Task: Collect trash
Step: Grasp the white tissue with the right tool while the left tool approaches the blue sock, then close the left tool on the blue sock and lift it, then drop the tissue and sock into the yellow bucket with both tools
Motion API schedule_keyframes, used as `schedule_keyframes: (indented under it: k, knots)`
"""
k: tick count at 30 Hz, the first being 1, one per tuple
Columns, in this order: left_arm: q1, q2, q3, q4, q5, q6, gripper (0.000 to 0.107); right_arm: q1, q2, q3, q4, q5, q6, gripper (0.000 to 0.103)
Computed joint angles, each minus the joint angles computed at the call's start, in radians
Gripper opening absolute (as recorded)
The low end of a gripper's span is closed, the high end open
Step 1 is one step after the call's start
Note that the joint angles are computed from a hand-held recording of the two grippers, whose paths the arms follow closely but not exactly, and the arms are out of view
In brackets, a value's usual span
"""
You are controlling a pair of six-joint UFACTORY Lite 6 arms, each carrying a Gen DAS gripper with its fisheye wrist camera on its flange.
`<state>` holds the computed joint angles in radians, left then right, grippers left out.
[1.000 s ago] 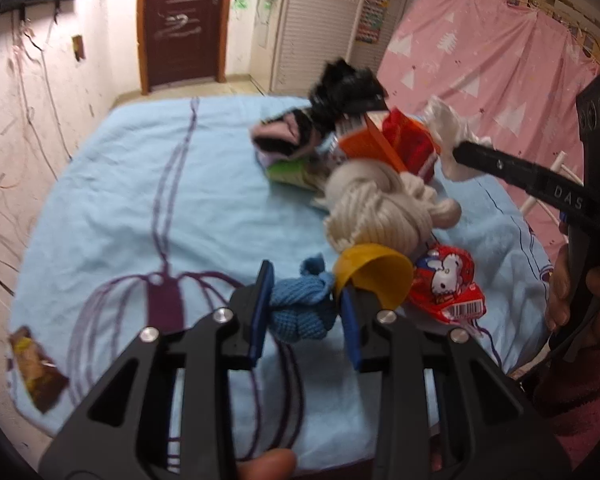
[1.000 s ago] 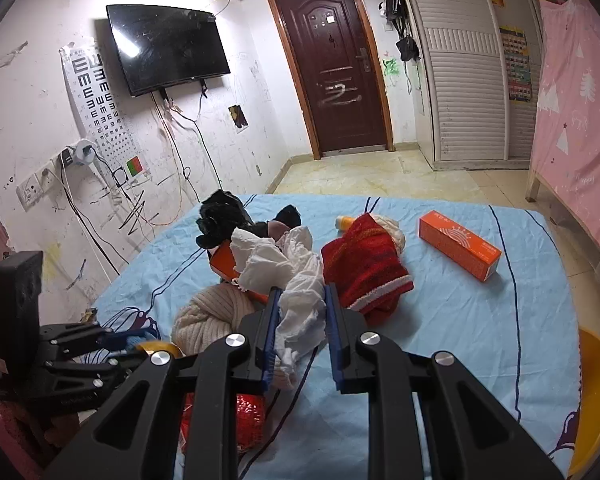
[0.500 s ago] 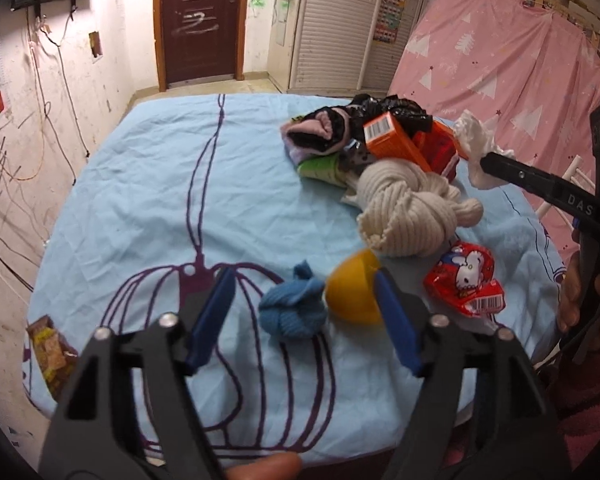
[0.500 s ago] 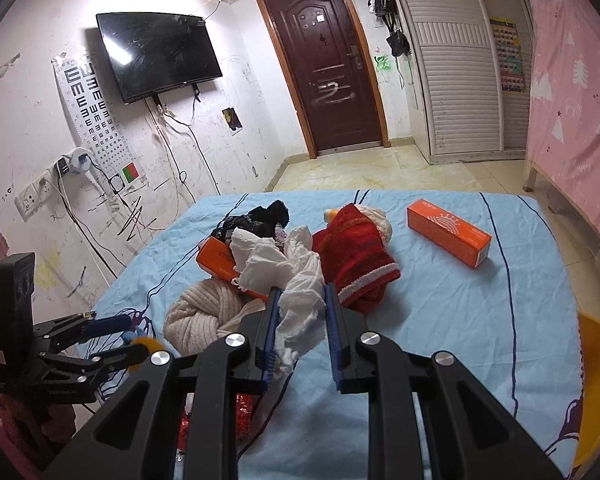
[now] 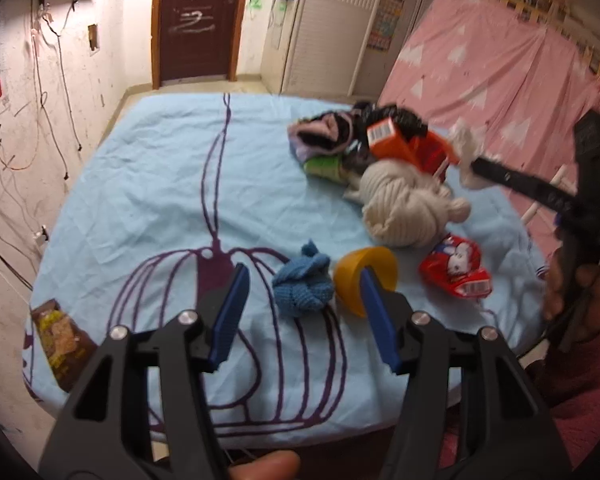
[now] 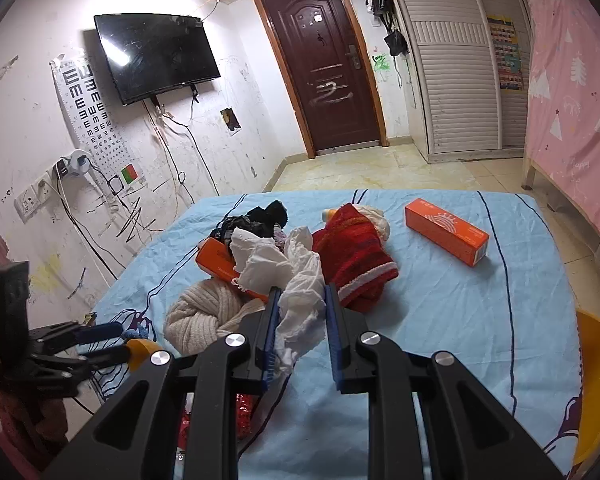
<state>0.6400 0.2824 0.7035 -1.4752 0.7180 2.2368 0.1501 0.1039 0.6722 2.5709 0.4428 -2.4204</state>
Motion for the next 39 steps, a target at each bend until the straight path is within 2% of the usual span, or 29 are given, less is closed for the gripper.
schedule_keyframes:
  k: [4, 5, 7, 9, 12, 15, 19, 23, 28, 31, 35, 39]
  knots:
    - [-0.033, 0.026, 0.019, -0.077, -0.067, 0.02, 0.054, -0.002, 0.005, 0.006, -0.017, 0.008, 0.027, 0.015]
    - [-0.052, 0.039, 0.024, -0.095, -0.086, 0.026, 0.051, 0.003, 0.003, 0.004, -0.009, 0.006, 0.02, 0.015]
    - [-0.09, 0.061, 0.026, -0.102, -0.089, 0.031, 0.042, 0.011, -0.003, -0.002, 0.006, 0.001, 0.006, 0.015]
    - [-0.127, 0.052, 0.001, -0.147, -0.11, 0.079, 0.025, 0.006, -0.012, -0.007, 0.003, -0.002, 0.003, 0.015]
    - [-0.168, 0.024, -0.045, -0.256, -0.138, 0.177, 0.023, -0.005, -0.03, -0.022, 0.003, 0.002, 0.004, 0.015]
    - [-0.158, 0.0, -0.046, -0.238, -0.123, 0.14, 0.023, -0.022, -0.046, -0.038, -0.008, 0.012, 0.012, 0.015]
    - [-0.153, -0.109, -0.079, -0.219, -0.11, 0.104, 0.023, -0.075, -0.084, -0.078, -0.05, 0.045, 0.041, 0.015]
    - [-0.234, -0.228, -0.119, -0.222, -0.125, 0.071, 0.023, -0.17, -0.153, -0.143, -0.118, 0.084, 0.085, 0.015]
    - [-0.476, -0.332, -0.128, -0.222, -0.192, -0.061, 0.023, -0.354, -0.244, -0.222, -0.237, 0.127, 0.153, 0.015]
    - [-0.662, -0.333, -0.086, -0.223, -0.239, -0.168, 0.024, -0.517, -0.317, -0.263, -0.319, 0.126, 0.19, 0.015]
    - [-0.923, -0.217, 0.061, -0.2, -0.334, -0.34, 0.024, -0.755, -0.313, -0.264, -0.46, 0.177, 0.247, 0.015]
    - [-1.138, -0.011, 0.298, -0.016, -0.407, -0.637, 0.024, -0.93, -0.212, -0.205, -0.519, 0.216, 0.232, 0.015]
